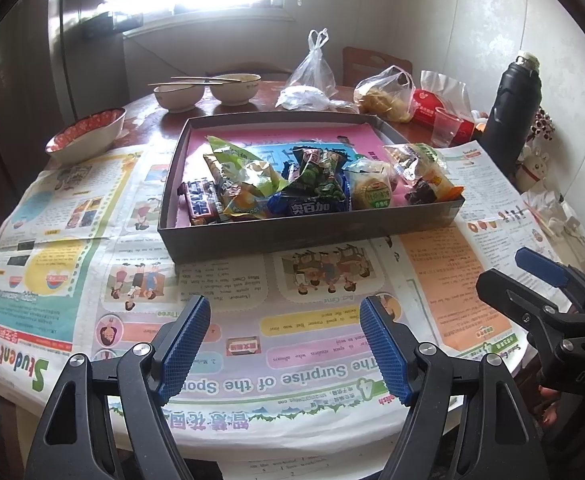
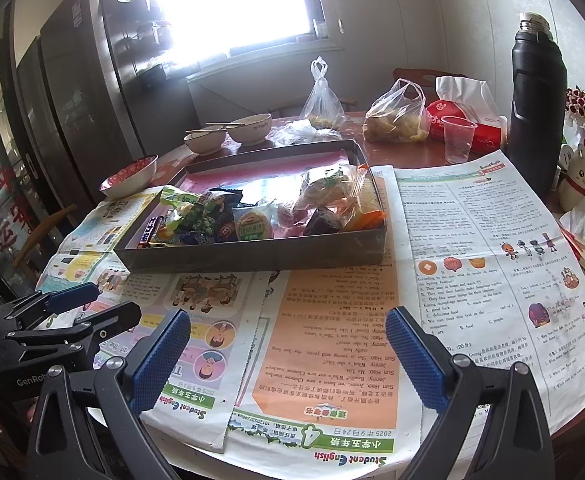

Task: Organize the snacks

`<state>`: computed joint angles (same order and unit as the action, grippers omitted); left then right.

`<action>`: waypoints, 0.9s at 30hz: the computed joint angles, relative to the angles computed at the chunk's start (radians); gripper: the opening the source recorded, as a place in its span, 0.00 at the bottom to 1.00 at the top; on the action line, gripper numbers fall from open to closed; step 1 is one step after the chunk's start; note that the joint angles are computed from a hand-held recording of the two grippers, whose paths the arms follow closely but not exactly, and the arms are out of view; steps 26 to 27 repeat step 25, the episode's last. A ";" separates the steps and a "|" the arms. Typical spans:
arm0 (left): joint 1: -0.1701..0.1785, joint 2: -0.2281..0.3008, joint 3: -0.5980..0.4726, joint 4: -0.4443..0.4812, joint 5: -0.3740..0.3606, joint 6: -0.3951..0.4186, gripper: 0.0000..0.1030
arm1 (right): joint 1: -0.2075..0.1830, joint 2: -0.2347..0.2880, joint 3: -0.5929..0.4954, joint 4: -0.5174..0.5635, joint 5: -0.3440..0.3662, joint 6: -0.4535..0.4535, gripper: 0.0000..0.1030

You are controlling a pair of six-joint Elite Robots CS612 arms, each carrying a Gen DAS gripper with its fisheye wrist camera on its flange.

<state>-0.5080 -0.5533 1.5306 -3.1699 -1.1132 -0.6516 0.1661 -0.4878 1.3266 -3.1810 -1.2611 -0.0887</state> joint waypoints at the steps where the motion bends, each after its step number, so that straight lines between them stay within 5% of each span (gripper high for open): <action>1: 0.000 0.001 -0.001 -0.001 0.000 0.000 0.76 | 0.000 0.000 0.000 -0.001 0.001 0.002 0.96; 14: 0.000 0.011 -0.010 -0.014 -0.005 0.023 0.76 | -0.003 0.004 -0.005 -0.006 -0.004 0.011 0.96; 27: 0.037 0.010 -0.001 -0.058 0.000 0.005 0.77 | -0.025 0.039 -0.098 0.077 -0.021 0.058 0.96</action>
